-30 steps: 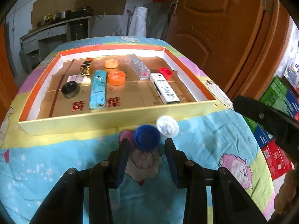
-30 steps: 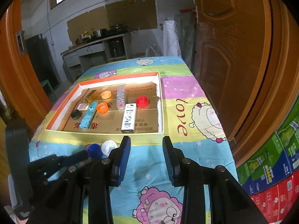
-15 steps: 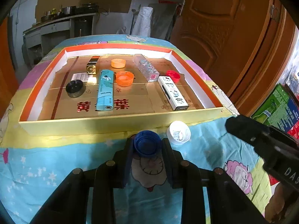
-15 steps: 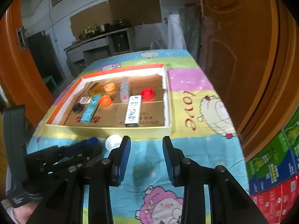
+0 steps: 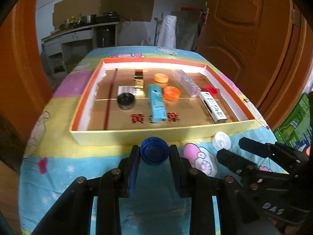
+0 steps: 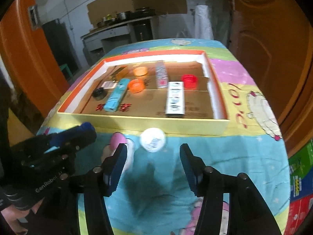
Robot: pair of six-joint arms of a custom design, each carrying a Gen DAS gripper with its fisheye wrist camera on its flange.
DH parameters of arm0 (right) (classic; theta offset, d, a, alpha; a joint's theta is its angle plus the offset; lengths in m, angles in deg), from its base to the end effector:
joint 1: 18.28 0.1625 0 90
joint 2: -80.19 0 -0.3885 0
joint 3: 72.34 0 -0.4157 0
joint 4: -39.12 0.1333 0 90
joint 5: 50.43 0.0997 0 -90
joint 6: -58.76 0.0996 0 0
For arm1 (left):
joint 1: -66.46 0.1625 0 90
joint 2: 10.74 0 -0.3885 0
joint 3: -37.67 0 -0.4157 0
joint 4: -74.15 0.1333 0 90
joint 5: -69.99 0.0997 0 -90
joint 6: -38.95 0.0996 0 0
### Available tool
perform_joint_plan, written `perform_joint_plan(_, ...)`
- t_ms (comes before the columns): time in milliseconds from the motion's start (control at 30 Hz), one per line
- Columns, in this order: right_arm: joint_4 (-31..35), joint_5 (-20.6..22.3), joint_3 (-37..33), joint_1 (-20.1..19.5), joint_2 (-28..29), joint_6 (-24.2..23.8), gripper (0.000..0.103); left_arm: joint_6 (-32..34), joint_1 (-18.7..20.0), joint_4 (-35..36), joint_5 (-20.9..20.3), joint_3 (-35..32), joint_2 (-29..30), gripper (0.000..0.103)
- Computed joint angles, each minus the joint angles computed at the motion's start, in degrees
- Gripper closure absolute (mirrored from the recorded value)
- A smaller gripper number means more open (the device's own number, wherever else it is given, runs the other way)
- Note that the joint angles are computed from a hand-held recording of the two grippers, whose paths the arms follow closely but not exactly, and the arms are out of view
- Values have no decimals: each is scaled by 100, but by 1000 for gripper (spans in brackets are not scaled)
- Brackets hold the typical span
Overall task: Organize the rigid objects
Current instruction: 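Grasp the blue cap with the left tool while the right tool grasps the white cap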
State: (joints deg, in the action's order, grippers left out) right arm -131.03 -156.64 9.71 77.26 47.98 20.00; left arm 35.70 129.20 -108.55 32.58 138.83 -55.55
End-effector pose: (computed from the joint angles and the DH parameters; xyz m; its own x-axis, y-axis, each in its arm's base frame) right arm 0.1756 -0.7175 0.0196 -0.7037 -0.5009 0.5039 -0.6719 0.6998 -0.2427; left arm -0.0961 -0.6503 0.1006 -0.7754 -0.1806 -0.6051 0.3255 0.7069 -0.6280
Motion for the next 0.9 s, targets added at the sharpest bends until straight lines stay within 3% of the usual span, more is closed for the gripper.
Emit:
perform_joint_plan(367, -312, -720, -555, 171, 651, -357, 45, 163, 37, -263, 54, 122, -120, 72)
perform_joint_plan(400, -326, -728, -560, 174, 657, -347, 47, 148, 44, -261, 41, 129, -129, 72)
perform_joint_plan(433, -319, -722, -569, 173, 659, -324, 60, 144, 49, -269, 35, 133, -134, 72)
perform_joint_plan(500, -323, -690, -549, 166, 632, -248, 72, 138, 55, -296, 33, 150, -154, 72)
perform_joint_plan(600, -167, -548, -517, 127, 539, -40, 72, 167, 47, -381, 37, 174, -178, 72)
perform_joint_plan(900, -396, -392, -202, 173, 292, -158, 73, 216, -8, -528, 52, 224, -229, 72)
